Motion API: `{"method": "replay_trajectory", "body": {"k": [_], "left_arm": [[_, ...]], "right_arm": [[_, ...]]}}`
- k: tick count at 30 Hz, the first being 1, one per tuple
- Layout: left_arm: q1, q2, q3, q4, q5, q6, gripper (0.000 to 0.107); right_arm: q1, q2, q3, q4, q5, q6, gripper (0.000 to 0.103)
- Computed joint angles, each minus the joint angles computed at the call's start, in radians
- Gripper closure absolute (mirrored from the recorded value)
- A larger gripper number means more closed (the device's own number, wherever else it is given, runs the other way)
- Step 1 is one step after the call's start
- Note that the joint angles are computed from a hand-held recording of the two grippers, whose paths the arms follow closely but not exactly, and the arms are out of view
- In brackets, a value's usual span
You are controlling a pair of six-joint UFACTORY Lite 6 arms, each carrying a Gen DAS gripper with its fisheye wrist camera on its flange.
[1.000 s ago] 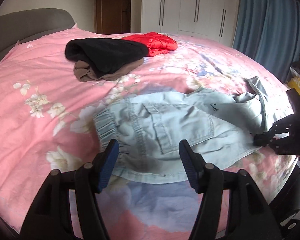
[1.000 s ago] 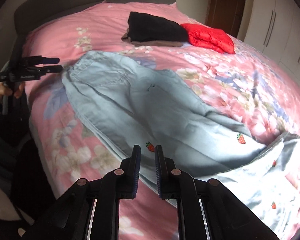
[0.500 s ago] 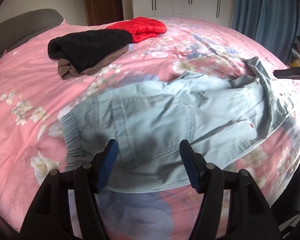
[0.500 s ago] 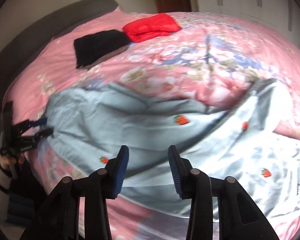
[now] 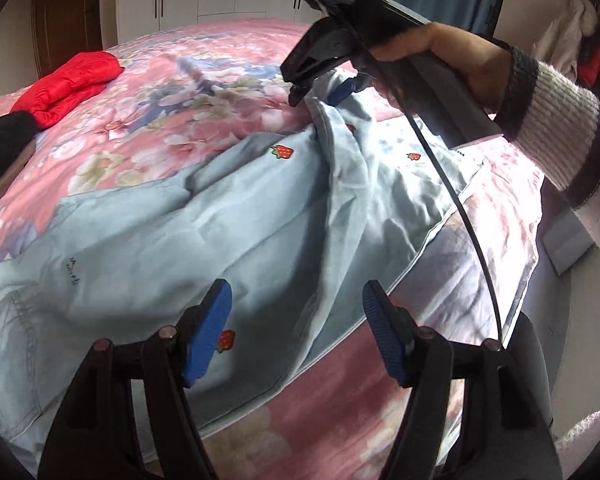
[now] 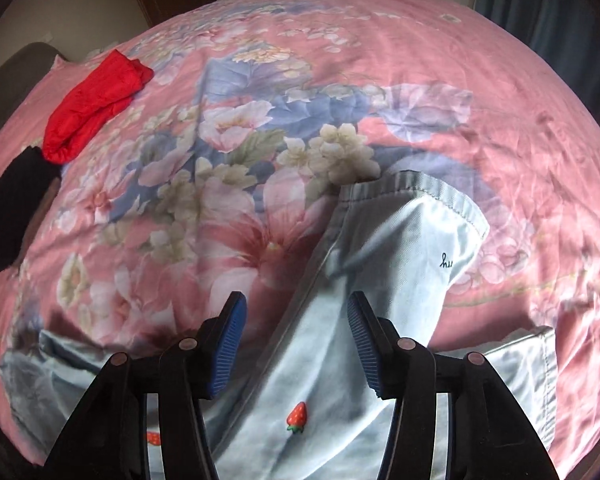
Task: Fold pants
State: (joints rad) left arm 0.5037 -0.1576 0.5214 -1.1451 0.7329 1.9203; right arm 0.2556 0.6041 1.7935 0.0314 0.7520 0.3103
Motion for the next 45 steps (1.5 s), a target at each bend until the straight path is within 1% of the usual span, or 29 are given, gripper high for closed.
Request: {"method": "replay_trajectory", "body": {"k": [2, 4, 5, 6, 7, 8, 9, 11, 14, 16, 17, 20, 22, 23, 25, 27, 29, 30, 31, 33, 35, 36, 37, 38, 39, 41, 42, 44, 45], "left_arm": [[-0.087, 0.023, -0.012, -0.038, -0.096, 0.001, 0.052], [-0.134, 0.054, -0.016, -0.077, -0.161, 0.024, 0.071], [-0.137, 0.062, -0.018, -0.096, -0.173, 0.043, 0.074], [-0.126, 0.065, -0.021, -0.110, -0.162, 0.064, 0.079], [-0.110, 0.072, -0.013, -0.103, -0.139, 0.061, 0.090], [-0.095, 0.083, -0.001, -0.082, -0.112, 0.043, 0.094], [-0.088, 0.089, 0.003, -0.081, -0.100, 0.042, 0.095], [-0.074, 0.075, -0.007, -0.083, -0.087, 0.057, 0.095], [-0.069, 0.059, -0.015, -0.075, -0.071, 0.053, 0.096], [-0.075, 0.041, -0.024, -0.074, -0.073, 0.053, 0.096], [-0.078, 0.034, -0.029, -0.077, -0.081, 0.056, 0.096], [-0.082, 0.046, -0.020, -0.076, -0.094, 0.057, 0.096], [-0.088, 0.056, -0.011, -0.074, -0.107, 0.054, 0.095], [-0.096, 0.062, -0.006, -0.074, -0.116, 0.051, 0.095], [-0.118, 0.051, -0.011, -0.082, -0.147, 0.056, 0.093], [-0.137, 0.036, -0.020, -0.084, -0.178, 0.067, 0.092], [-0.150, 0.033, -0.023, -0.083, -0.197, 0.076, 0.092], [-0.154, 0.034, -0.024, -0.080, -0.205, 0.081, 0.092], [-0.158, 0.034, -0.026, -0.082, -0.207, 0.089, 0.095], [-0.161, 0.026, -0.033, -0.099, -0.208, 0.112, 0.097], [-0.142, 0.027, -0.027, -0.100, -0.176, 0.111, 0.100], [-0.125, 0.023, -0.024, -0.100, -0.152, 0.113, 0.101], [-0.110, 0.011, -0.021, -0.091, -0.127, 0.101, 0.101], [-0.083, 0.002, -0.016, -0.078, -0.089, 0.094, 0.101], [-0.055, -0.011, -0.013, -0.056, -0.044, 0.085, 0.101], [-0.015, -0.038, -0.017, -0.029, 0.014, 0.096, 0.101], [-0.014, -0.052, -0.031, -0.031, 0.009, 0.112, 0.101], [-0.047, -0.050, -0.056, -0.078, -0.070, 0.157, 0.098], [-0.065, -0.017, -0.047, -0.077, -0.107, 0.145, 0.097]], "right_arm": [[0.017, 0.083, 0.094, -0.047, 0.058, 0.051, 0.050], [0.038, 0.143, 0.154, -0.100, 0.112, 0.094, 0.050], [0.043, 0.165, 0.170, -0.129, 0.131, 0.117, 0.052], [0.047, 0.184, 0.180, -0.152, 0.145, 0.134, 0.064], [0.049, 0.194, 0.177, -0.178, 0.149, 0.148, 0.080], [0.047, 0.178, 0.141, -0.199, 0.126, 0.160, 0.086], [0.037, 0.145, 0.083, -0.195, 0.084, 0.152, 0.090], [0.004, 0.021, -0.105, -0.139, -0.049, 0.098, 0.098], [-0.105, -0.241, -0.419, 0.155, -0.217, -0.163, 0.099], [-0.185, -0.450, -0.628, 0.364, -0.286, -0.358, 0.099], [-0.234, -0.555, -0.723, 0.469, -0.293, -0.461, 0.098], [-0.417, -0.869, -0.986, 0.783, -0.229, -0.775, 0.098], [-0.597, -1.047, -1.146, 0.982, -0.107, -0.984, 0.098], [-0.667, -1.082, -1.202, 1.042, -0.053, -1.056, 0.098], [-0.764, -1.087, -1.286, 1.108, 0.007, -1.148, 0.098], [-0.809, -1.039, -1.343, 1.167, 0.027, -1.213, 0.096], [-0.914, -0.959, -1.382, 1.278, 0.126, -1.311, 0.075], [-0.957, -0.940, -1.395, 1.311, 0.163, -1.329, 0.054], [-0.987, -0.930, -1.401, 1.337, 0.180, -1.335, 0.046], [-0.997, -0.903, -1.386, 1.381, 0.181, -1.354, 0.046], [-0.948, -0.878, -1.347, 1.380, 0.099, -1.317, 0.047], [-0.937, -0.847, -1.326, 1.384, 0.085, -1.315, 0.057], [-0.931, -0.817, -1.310, 1.396, 0.087, -1.323, 0.083], [-0.920, -0.794, -1.291, 1.398, 0.086, -1.323, 0.094], [-0.898, -0.810, -1.299, 1.406, 0.065, -1.319, 0.099], [-0.911, -0.876, -1.305, 1.384, 0.084, -1.326, 0.099], [-0.925, -0.928, -1.315, 1.363, 0.098, -1.321, 0.099], [-0.986, -0.985, -1.322, 1.289, 0.144, -1.302, 0.099], [-0.988, -0.983, -1.316, 1.251, 0.145, -1.287, 0.099]]}}
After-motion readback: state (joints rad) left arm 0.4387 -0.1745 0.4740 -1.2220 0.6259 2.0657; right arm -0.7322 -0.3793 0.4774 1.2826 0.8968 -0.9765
